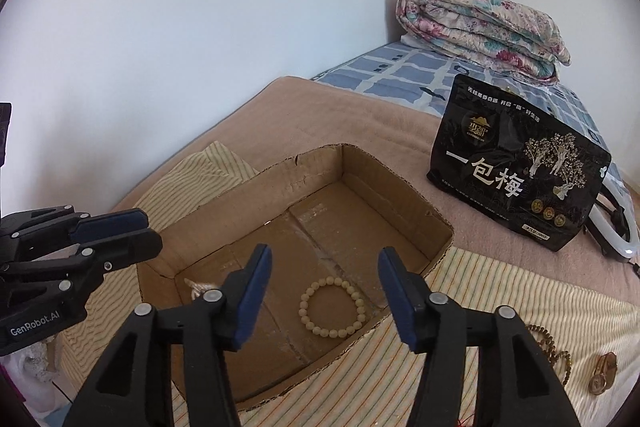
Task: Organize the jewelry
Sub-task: 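Carry the bracelet and pearl necklace into the cardboard box and release both, then grasp the red-string jade pendant with the left gripper while the right gripper grasps the dark bangle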
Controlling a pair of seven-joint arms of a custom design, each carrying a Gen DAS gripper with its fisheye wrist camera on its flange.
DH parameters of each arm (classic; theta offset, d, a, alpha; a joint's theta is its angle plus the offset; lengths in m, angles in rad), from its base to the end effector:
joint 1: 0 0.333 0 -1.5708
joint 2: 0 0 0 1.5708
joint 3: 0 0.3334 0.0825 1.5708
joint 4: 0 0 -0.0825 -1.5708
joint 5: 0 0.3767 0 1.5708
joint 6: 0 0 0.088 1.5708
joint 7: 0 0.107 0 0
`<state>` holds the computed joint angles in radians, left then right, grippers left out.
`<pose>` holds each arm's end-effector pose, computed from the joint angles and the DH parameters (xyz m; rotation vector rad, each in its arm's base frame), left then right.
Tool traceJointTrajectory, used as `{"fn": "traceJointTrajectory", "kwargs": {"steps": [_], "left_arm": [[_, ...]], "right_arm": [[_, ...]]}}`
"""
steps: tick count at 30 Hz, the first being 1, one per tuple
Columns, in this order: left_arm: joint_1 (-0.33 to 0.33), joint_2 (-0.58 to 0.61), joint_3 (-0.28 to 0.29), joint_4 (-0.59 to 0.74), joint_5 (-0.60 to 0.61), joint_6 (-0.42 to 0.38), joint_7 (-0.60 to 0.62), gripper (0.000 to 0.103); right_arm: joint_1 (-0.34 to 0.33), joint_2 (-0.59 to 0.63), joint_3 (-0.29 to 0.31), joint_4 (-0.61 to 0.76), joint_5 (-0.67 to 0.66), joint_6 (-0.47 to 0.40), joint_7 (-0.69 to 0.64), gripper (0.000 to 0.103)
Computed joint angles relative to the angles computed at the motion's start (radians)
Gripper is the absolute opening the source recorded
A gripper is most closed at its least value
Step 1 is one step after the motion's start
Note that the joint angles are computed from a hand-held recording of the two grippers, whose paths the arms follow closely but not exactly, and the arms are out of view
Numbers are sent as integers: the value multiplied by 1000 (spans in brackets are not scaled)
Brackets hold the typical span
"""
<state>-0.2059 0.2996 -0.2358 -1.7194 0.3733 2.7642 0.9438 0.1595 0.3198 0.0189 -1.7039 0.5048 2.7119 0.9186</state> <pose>0.6230 -0.2895 0.5227 -1.7787 1.9088 -0.9290 0.6843 0.1043 0.5021 -2.0598 1.3064 -0.4887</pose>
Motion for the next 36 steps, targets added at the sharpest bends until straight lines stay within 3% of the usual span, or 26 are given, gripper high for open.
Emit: {"fn": "traceJointTrajectory", "kwargs": {"steps": [5, 11, 18, 21, 25, 36], "left_arm": [[-5, -16, 4, -14, 13, -5, -14, 34], [-14, -33, 2, -28, 23, -8, -25, 34], [-18, -56, -13, -67, 2, 60, -29, 35], [-38, -56, -15, -59, 25, 53, -34, 35], [-59, -51, -24, -51, 38, 53, -37, 49], [-122, 29, -58, 33, 27, 19, 4, 49]], "right_arm": [[-5, -30, 0, -30, 14, 22, -13, 80], [-17, -85, 2, -87, 42, 63, -46, 90], [-38, -185, -13, -188, 65, 98, -104, 95], [-61, -245, -22, -248, 117, 110, -160, 99], [-91, -318, -53, -313, 137, 106, -203, 100], [-182, -453, -135, -463, 162, 99, -295, 103]]}}
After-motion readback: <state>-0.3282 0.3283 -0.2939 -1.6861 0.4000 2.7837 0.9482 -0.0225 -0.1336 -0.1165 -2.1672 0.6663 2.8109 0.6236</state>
